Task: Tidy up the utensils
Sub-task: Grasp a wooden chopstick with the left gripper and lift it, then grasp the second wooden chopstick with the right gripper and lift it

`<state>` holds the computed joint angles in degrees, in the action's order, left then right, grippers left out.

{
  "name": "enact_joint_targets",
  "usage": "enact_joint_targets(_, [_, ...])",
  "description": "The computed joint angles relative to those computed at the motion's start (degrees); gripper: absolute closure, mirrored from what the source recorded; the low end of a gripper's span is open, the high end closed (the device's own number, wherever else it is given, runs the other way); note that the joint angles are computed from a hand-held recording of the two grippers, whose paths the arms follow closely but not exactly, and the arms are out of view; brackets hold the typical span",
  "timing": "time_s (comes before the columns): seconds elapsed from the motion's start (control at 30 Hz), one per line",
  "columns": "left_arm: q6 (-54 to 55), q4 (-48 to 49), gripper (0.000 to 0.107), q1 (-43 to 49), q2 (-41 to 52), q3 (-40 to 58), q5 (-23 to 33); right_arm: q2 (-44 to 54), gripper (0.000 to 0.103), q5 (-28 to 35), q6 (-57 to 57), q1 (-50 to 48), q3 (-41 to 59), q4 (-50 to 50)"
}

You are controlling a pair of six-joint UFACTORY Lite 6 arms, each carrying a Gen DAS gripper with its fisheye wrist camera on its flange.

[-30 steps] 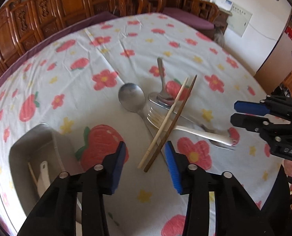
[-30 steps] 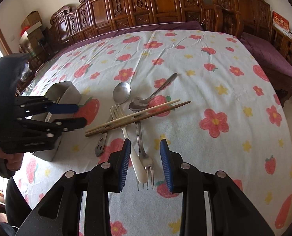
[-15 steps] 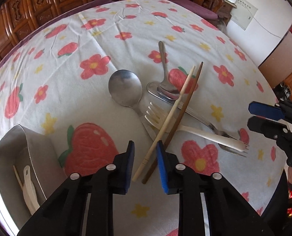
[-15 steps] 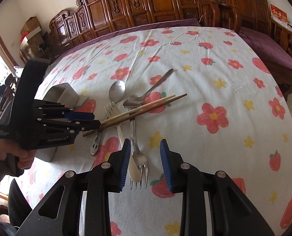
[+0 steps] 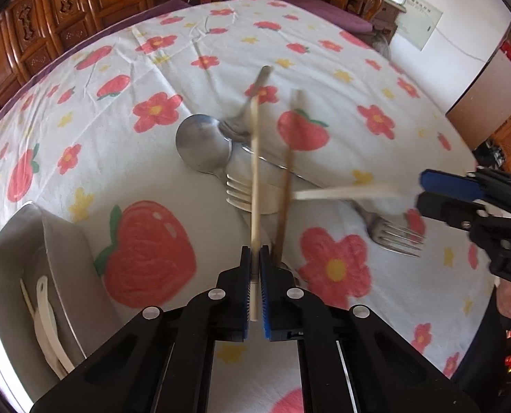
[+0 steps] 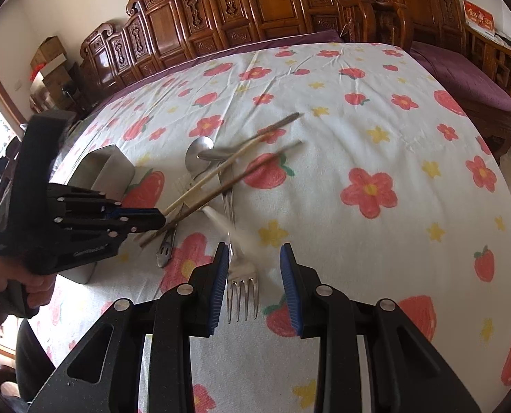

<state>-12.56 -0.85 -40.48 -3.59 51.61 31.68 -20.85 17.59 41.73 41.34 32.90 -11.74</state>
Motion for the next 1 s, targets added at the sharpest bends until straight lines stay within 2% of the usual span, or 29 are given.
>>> enact_joint_targets(0.13, [-1.78,-1.08,0.103,-1.51,-5.62,-2.98,0.17,2.23,0.070,0.50,5.95,2.08,1.87,-4.88])
enact_joint_targets(0.27, [-8.25,2.26,0.103,-4.19,-13.05,-6.42,1.45,5.43,0.070,0.54,10.02,3.53,4.77,-7.52])
enact_joint_targets(0.4, [-16.27,8.28,0.103,-7.07,-21.95,-9.96,4.74,9.97,0.070,0.27,14.14,5.70,8.98,-9.93])
enact_joint_targets(0.57, [-20.67,11.57,0.103,-7.78,-32.01,-13.34,9.61,16.93,0.070,1.81,21.63,9.67,15.38,-15.82])
enact_joint_targets(0.8, [-17.68,9.99,0.103,-2.78,-41.79,-14.91,14.98,27.75,0.070,2.13,24.41,10.59,23.23,-15.94])
enact_joint_targets(0.93, [-15.97,9.16,0.103,-0.80,-44.79,-14.81,16.94,32.86,0.070,1.67,24.29,9.70,26.25,-13.73])
enact_joint_targets(1.0, [-15.80,9.22,0.103,-0.42,-45.88,-14.62,17.77,35.37,0.070,3.47,26.01,10.23,28.46,-15.66])
